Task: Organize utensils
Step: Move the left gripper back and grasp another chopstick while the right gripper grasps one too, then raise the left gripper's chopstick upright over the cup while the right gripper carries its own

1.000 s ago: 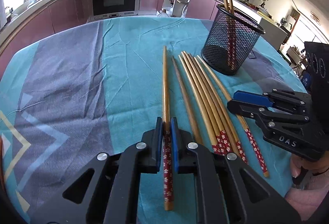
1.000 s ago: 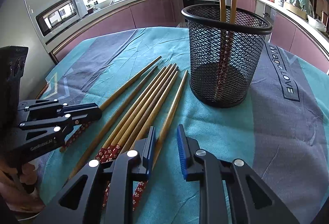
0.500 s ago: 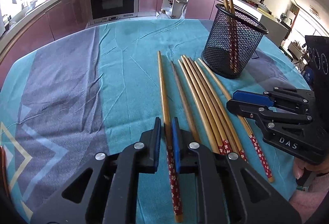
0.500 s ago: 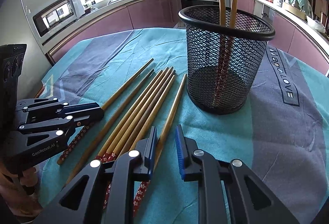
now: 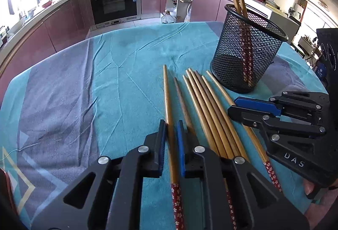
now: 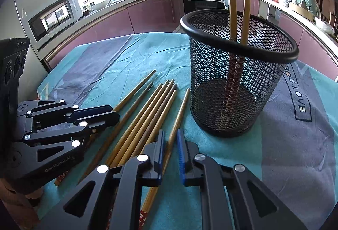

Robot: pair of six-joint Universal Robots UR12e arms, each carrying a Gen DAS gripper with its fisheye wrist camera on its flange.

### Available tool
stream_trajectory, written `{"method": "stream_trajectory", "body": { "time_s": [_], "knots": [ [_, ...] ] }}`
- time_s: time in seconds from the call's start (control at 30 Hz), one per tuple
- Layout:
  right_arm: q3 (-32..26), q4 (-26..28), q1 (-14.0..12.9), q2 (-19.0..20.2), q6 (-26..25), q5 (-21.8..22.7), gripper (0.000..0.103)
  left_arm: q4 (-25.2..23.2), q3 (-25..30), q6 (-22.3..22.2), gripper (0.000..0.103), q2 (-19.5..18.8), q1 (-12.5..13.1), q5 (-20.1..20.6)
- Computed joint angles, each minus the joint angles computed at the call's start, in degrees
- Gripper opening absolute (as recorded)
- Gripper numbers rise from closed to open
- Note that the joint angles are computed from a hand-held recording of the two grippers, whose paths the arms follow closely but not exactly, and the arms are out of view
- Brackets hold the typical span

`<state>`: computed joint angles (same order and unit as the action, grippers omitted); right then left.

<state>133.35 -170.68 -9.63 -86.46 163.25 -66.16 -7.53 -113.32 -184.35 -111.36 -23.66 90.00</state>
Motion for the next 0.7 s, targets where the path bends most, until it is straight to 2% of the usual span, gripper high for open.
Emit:
{"method": "stream_trajectory", "body": {
  "time_s": [0.17, 0.7],
  "knots": [
    [0.34, 0.43, -0.96, -0.33, 0.62, 1.42, 0.006, 0.61, 0.16, -1.40, 0.008, -0.26, -0.36, 0.66],
    [2.35, 2.34, -4.57, -3.28, -0.29, 8.81, 0.005, 4.61, -1.67, -2.87, 0.008, 1.64, -0.95, 1.43]
  ]
}}
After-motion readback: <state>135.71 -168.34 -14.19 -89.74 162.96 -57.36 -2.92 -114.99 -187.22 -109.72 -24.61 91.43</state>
